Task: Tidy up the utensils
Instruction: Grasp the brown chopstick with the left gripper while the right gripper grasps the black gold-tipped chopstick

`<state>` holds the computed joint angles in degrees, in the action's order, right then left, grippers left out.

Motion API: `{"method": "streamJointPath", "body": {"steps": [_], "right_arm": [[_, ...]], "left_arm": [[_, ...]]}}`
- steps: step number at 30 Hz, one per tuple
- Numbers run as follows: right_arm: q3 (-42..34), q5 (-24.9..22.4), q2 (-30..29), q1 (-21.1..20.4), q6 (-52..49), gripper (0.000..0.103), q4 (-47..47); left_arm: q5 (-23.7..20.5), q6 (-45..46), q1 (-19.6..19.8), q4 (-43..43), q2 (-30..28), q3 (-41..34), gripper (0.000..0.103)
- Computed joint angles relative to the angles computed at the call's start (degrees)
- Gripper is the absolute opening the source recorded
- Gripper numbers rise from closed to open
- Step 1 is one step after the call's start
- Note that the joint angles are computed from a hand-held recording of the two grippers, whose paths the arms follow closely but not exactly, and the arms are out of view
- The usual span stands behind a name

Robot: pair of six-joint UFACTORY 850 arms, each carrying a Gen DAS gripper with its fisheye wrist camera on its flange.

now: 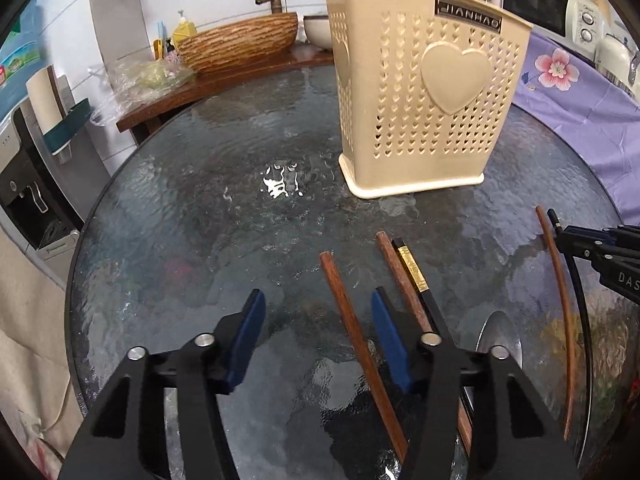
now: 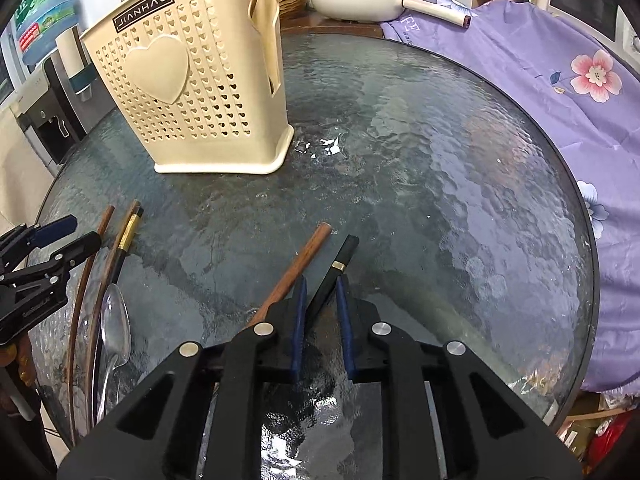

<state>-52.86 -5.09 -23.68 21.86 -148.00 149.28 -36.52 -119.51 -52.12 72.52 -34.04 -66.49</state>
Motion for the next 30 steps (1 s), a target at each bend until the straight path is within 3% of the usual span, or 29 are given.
{"method": "streamJointPath", "body": {"steps": [7,12,20,24,30], "right_arm": [[-0.5,0.3,-0.4,0.2,4.3,0.016,-4.1],[-1.6,1.7,-1.1,0.5,-1.7,0.015,3.4],[-3.4,-0.7,-2.5,-1.1,27.8,0.01,-22.5],[-4.4,-0.6,-3.2,-1.3,32.3,0.009,-27.1],[-4.6,-1.1,-3.6,-1.4,28.5,0.009,-23.0]], "left_arm": [[0.2,3.4,0.4,-2.4,-1.3,-1.8,0.041],[1.3,3.8,1.0,-2.7,-1.4,-2.3,0.029],[1.6,4.3,1.3,-2.7,-2.2,-3.4,0.013],[2.3,4.2,1.6,-2.5,-2.2,-3.5,0.01],[3.6,2.8,2.2,-1.5,-1.8,-3.0,0.009]]}}
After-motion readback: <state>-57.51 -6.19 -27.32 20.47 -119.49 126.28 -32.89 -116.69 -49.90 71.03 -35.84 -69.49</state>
